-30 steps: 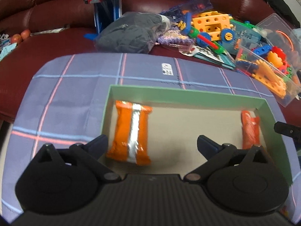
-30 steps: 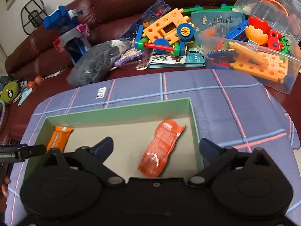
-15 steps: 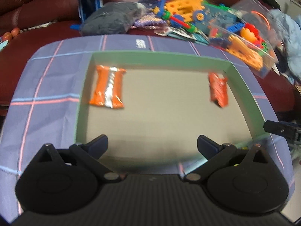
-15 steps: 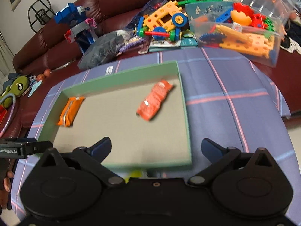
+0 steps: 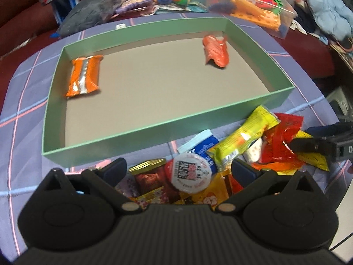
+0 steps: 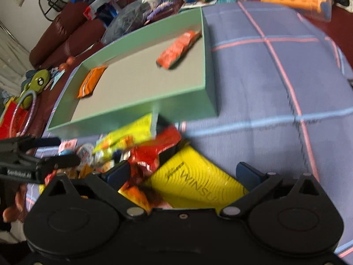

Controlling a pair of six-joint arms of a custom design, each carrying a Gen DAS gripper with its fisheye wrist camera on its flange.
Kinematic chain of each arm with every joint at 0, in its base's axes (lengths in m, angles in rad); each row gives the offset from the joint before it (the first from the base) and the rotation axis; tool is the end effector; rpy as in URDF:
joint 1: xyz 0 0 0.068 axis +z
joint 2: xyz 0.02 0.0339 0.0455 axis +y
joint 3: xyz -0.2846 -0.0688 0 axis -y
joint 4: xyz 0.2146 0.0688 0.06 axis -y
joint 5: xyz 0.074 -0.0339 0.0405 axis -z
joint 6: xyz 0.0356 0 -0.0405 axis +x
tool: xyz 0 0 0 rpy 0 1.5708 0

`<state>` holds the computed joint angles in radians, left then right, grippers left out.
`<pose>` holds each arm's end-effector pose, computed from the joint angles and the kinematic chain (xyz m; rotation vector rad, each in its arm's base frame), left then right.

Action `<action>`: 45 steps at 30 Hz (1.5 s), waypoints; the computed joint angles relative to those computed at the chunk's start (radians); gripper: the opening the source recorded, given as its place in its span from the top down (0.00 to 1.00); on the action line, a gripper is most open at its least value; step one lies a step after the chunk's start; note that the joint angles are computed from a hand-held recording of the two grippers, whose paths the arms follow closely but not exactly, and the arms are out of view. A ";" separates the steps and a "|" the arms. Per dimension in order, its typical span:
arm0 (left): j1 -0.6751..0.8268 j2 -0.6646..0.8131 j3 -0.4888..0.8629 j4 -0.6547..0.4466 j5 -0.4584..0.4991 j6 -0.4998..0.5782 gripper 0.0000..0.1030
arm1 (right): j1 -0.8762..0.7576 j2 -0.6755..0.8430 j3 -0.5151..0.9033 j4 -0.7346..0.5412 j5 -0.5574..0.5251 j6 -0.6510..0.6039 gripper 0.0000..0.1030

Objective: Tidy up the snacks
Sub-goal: 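Grasp yellow-green stick with left gripper while right grasps yellow WINSUN pack, then lower both held snacks into the tray and open both grippers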

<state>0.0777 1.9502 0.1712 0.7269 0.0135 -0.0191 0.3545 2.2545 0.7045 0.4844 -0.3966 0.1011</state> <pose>0.1935 0.0146 0.0603 -0.1222 2.6199 0.0027 0.2915 0.1226 0.0273 -0.4730 2.6211 0.6757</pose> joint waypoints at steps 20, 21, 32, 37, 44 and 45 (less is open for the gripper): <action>-0.267 0.141 0.157 -0.031 -0.053 0.058 0.67 | 0.015 -0.048 -0.101 0.039 0.056 -0.068 0.37; -0.257 0.132 0.154 -0.041 -0.040 0.052 0.67 | 0.031 -0.046 -0.085 0.028 0.078 -0.063 0.37; -0.246 0.154 0.160 -0.016 -0.022 0.038 0.72 | 0.118 -0.038 -0.116 0.099 0.231 0.026 0.50; -0.249 0.084 0.109 -0.003 0.022 -0.018 0.78 | 0.098 -0.078 -0.146 0.100 0.230 0.077 0.51; -0.155 -0.073 0.053 -0.063 0.144 -0.059 0.79 | 0.051 -0.172 -0.187 0.080 0.221 0.082 0.51; -0.143 -0.100 0.040 -0.068 0.155 -0.061 0.79 | 0.049 -0.183 -0.191 0.077 0.221 0.083 0.51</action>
